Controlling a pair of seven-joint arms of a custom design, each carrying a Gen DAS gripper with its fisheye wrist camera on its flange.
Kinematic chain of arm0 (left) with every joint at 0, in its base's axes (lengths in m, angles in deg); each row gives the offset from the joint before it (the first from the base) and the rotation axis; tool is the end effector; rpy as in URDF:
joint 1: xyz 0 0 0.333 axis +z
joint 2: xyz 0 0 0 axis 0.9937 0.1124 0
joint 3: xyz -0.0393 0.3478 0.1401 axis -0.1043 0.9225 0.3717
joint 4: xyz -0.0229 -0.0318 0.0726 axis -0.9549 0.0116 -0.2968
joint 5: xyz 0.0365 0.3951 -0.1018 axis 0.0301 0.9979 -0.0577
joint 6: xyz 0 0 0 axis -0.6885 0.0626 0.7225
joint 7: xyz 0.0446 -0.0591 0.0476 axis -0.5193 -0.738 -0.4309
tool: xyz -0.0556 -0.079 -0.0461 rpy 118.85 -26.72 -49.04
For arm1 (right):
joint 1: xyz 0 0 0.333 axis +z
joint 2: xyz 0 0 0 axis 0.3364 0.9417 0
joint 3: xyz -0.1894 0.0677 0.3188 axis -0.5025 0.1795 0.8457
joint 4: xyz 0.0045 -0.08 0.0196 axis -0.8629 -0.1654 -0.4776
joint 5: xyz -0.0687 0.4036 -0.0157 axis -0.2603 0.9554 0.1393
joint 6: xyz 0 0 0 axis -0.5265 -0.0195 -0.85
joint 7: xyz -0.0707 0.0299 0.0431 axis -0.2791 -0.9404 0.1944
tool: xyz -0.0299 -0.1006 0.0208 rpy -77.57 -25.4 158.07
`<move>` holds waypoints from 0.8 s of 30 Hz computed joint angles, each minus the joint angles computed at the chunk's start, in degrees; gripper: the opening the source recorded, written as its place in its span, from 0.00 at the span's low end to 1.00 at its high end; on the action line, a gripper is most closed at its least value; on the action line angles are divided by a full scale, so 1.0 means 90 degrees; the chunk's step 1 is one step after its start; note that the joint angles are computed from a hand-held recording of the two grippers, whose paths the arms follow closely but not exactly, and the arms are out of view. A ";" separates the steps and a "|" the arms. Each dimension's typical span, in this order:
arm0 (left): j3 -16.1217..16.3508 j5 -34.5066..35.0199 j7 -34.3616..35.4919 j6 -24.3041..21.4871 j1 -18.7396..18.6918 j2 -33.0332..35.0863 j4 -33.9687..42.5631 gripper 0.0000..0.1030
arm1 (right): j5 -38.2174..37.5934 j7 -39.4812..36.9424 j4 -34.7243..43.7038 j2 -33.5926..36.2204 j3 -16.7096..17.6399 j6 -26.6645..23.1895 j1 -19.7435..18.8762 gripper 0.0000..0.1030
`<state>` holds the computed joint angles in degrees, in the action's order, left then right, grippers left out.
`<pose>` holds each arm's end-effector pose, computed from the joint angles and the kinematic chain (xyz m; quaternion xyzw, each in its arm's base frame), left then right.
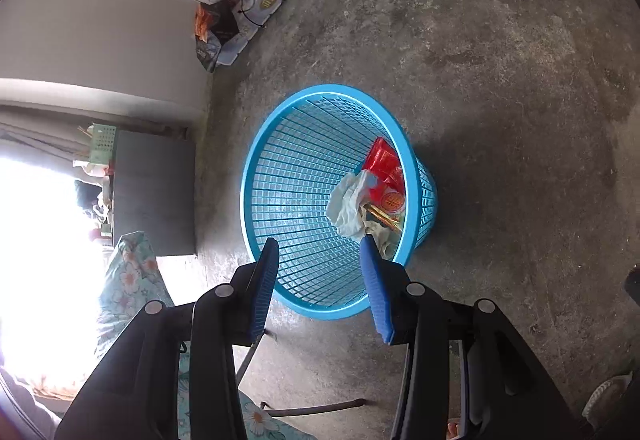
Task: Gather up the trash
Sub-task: 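Open both grippers to drop the packet and glove into the basket, then move both grippers back toward the trash on the bed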
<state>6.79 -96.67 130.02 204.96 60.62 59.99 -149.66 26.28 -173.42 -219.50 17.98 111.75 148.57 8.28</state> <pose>0.4731 -0.3036 0.6044 -0.3737 0.8276 -0.3951 0.1394 0.3545 0.2842 0.4122 -0.2689 0.8946 0.0483 0.3537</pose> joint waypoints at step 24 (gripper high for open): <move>0.2138 0.1179 -0.0597 -0.2725 0.1950 -0.5555 -0.1682 0.76 | -0.3097 -0.0134 0.3544 -0.1437 0.0281 -0.3988 0.1506 0.94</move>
<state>26.04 -86.05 124.64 180.43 78.17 9.99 -164.80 -1.59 -174.63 -187.60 5.05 114.28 112.68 21.84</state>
